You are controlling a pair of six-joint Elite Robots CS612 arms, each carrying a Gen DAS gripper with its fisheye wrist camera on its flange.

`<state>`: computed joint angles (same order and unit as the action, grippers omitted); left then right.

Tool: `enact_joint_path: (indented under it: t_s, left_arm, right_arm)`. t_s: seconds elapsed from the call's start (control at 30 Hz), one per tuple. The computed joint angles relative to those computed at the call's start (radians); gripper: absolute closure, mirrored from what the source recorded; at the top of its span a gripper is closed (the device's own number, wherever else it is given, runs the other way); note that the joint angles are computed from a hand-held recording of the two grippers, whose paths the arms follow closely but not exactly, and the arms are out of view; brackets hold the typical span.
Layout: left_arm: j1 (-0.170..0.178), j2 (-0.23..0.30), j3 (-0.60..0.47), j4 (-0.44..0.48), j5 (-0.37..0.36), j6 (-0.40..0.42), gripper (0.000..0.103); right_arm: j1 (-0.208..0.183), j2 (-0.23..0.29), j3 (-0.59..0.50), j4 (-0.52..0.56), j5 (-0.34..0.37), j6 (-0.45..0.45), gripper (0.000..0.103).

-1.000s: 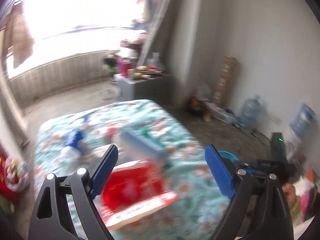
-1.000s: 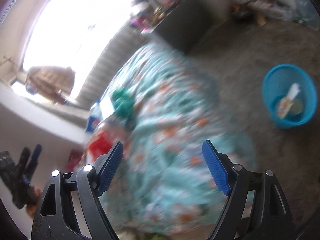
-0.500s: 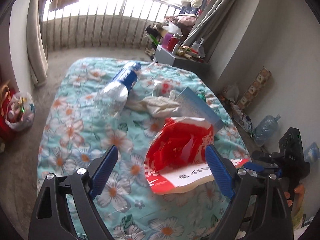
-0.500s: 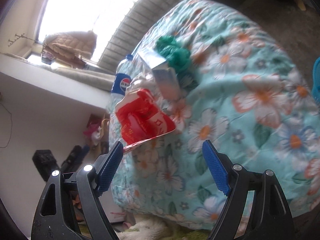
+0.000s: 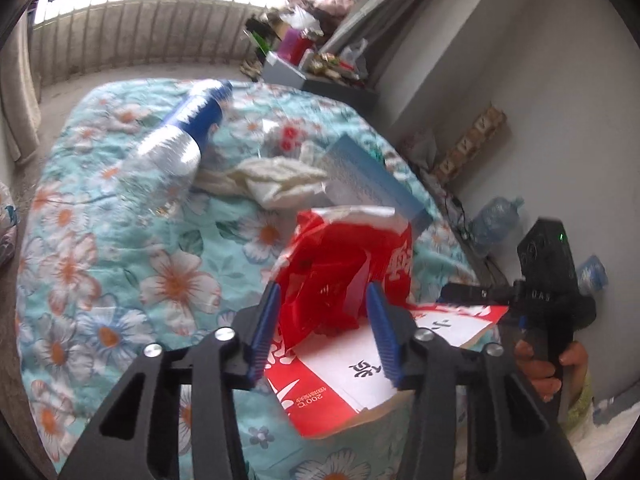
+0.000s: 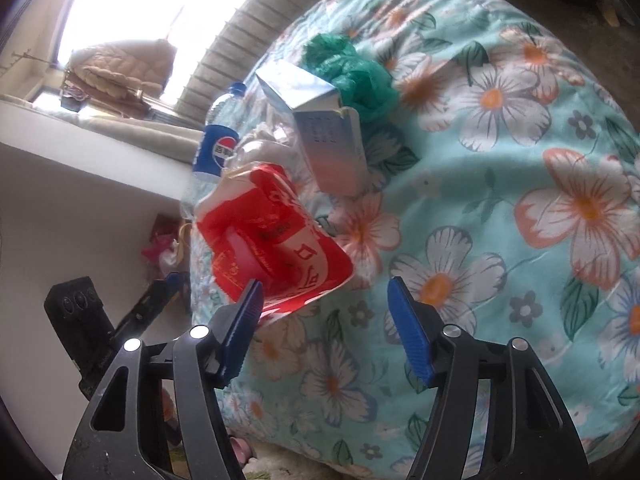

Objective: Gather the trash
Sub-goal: 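Move both tools back to the red-and-white plastic bag on the bed, then grasp the red-and-white plastic bag with the left tool while the right tool grips its other side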

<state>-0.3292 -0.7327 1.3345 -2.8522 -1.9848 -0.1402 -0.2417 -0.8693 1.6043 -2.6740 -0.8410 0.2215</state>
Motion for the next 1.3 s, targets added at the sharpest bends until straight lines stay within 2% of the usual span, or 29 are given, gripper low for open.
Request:
enact_joint_path:
  t_s: [0.1,0.23,0.43,0.57,0.7,0.9,1.03,1.1,1.17,1.3]
  left_arm:
    - [-0.010,0.007,-0.014,0.067,0.019,0.068,0.069]
    - [-0.020,0.010,-0.015,0.092,0.063,0.105,0.073]
    - [-0.018,0.021,-0.025,0.117,0.061,0.099,0.080]
    - [-0.017,0.026,-0.031,0.126,0.074,0.091,0.080]
    - [-0.024,0.016,-0.019,0.109,0.135,0.097,0.080]
    - [-0.024,0.020,-0.034,0.163,0.123,0.114,0.080]
    - [-0.027,0.029,-0.049,0.205,0.138,0.110,0.078]
    - [-0.032,0.026,-0.047,0.210,0.180,0.107,0.070]
    - [-0.038,0.022,-0.040,0.201,0.224,0.112,0.067]
    - [-0.038,0.025,-0.046,0.213,0.231,0.129,0.062]
  right_arm:
    - [0.002,0.010,-0.012,0.028,-0.003,-0.002,0.049]
    - [0.005,0.023,-0.030,0.052,-0.004,0.000,0.055]
    - [0.008,0.034,-0.042,0.080,0.008,-0.014,0.065]
    - [0.008,0.037,-0.044,0.081,0.014,-0.008,0.069]
    - [0.002,0.037,-0.038,0.072,0.027,-0.030,0.069]
    - [-0.008,0.034,-0.025,0.071,0.042,-0.041,0.069]
    - [-0.011,0.030,-0.019,0.078,0.046,-0.056,0.069]
    - [-0.012,0.028,-0.016,0.079,0.046,-0.060,0.069]
    - [-0.013,0.027,-0.015,0.084,0.047,-0.077,0.069]
    - [-0.007,0.028,-0.018,0.083,0.043,-0.073,0.069]
